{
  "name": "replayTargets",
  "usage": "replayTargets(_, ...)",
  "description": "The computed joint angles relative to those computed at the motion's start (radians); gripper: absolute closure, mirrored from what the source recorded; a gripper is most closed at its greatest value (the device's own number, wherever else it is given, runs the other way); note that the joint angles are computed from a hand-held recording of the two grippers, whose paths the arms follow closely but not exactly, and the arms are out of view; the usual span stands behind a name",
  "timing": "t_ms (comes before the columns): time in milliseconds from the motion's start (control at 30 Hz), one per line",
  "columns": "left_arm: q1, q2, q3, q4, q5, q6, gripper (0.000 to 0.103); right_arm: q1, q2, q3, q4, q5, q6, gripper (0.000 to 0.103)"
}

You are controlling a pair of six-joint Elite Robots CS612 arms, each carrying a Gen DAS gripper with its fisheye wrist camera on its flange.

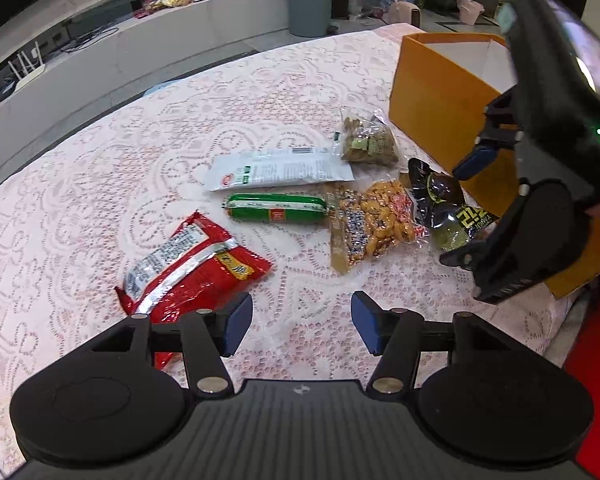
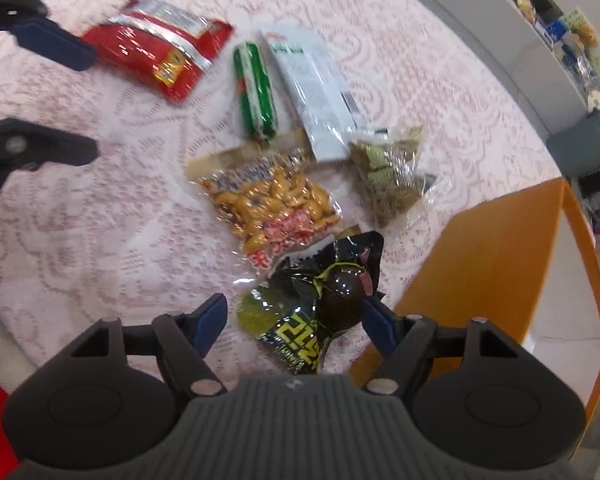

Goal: Organize snacks
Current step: 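Grasp the black-and-yellow pack with the right tool and lift it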

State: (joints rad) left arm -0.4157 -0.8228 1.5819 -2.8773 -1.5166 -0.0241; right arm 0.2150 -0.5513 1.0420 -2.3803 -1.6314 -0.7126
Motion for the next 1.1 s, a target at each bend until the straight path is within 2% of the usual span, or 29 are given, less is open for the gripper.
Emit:
replayTargets(233,0.0,0.014,-0.015,0.008,-0.016,0.006,0.036,0.008,0.026,-0.019,-0.027,-0.056,-0.017,0.027)
replayTargets(467,-0.002,0.018,-0.017,0.003,-0.027,0.011,0.036,0.002,0.026,-0.024,-0.008,-0.033,-0.002,0.029)
replayTargets(533,-0.004,0.017,-0.016,0.002,-0.029,0.018,0.036,-0.003,0.026,-0.029,0.007,-0.016,0.005,0.034)
replayTargets(567,-0.005,0.017,-0.016,0.003,-0.029,0.022,0.036,-0.004,0.026,-0.032,0.012,-0.017,0.009,0.04)
replayTargets(600,-0.006,0.016,-0.015,0.003,-0.03,0.026,0.036,-0.004,0.027,-0.032,0.011,-0.021,0.013,0.05)
replayTargets(700,-0.008,0.015,-0.015,0.002,-0.028,0.033,0.036,-0.002,0.029,-0.028,-0.02,-0.052,0.004,0.064)
replayTargets(867,-0.009,0.014,-0.012,-0.016,-0.04,0.044,0.036,-0.008,0.017,-0.026,-0.013,-0.026,0.036,0.07)
replayTargets(1100,-0.011,0.023,-0.016,-0.083,-0.089,0.083,0.036,-0.019,-0.016,0.004,-0.035,0.031,0.041,0.071)
